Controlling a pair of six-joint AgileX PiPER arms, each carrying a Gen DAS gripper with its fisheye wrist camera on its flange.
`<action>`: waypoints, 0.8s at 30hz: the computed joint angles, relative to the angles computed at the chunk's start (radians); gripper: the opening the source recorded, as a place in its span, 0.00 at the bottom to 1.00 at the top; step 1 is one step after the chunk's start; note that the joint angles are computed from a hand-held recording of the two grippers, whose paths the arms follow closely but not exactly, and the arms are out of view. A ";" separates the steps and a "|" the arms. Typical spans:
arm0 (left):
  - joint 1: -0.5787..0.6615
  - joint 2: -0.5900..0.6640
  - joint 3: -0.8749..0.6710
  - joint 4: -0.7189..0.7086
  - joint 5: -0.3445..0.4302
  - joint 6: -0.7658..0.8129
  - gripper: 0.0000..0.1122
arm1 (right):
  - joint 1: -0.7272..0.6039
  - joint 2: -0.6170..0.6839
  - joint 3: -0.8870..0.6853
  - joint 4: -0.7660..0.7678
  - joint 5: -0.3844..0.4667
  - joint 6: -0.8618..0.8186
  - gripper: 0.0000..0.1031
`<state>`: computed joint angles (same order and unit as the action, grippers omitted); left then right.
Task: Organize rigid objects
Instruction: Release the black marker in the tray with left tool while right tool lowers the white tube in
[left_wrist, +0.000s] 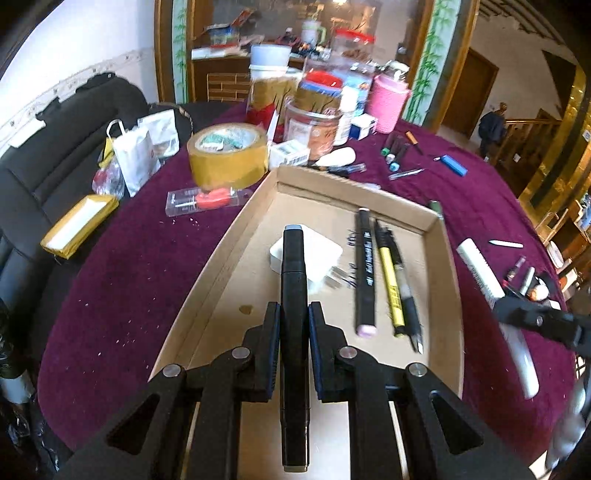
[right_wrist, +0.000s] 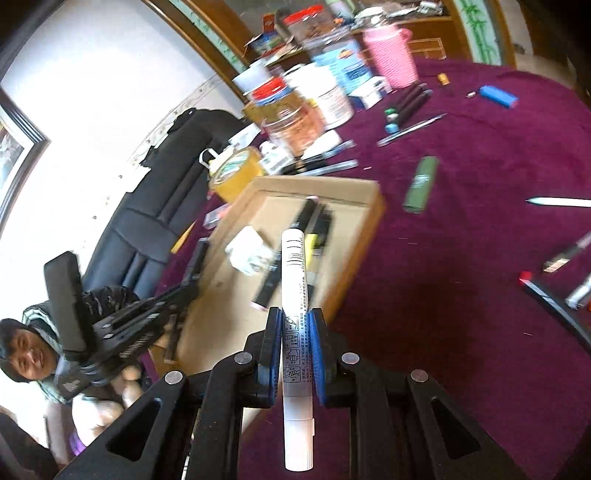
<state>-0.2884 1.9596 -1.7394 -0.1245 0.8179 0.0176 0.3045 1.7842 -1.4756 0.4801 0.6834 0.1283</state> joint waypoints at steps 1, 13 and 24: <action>-0.004 0.031 -0.044 0.015 0.035 -0.016 0.13 | 0.006 0.032 -0.043 0.013 0.017 0.004 0.16; -0.040 0.355 -0.569 0.155 0.324 -0.124 0.13 | 0.023 0.338 -0.434 0.070 0.150 0.107 0.17; 0.055 0.207 -0.331 -0.071 0.178 -0.033 0.40 | 0.002 0.518 -0.641 0.163 0.185 0.215 0.17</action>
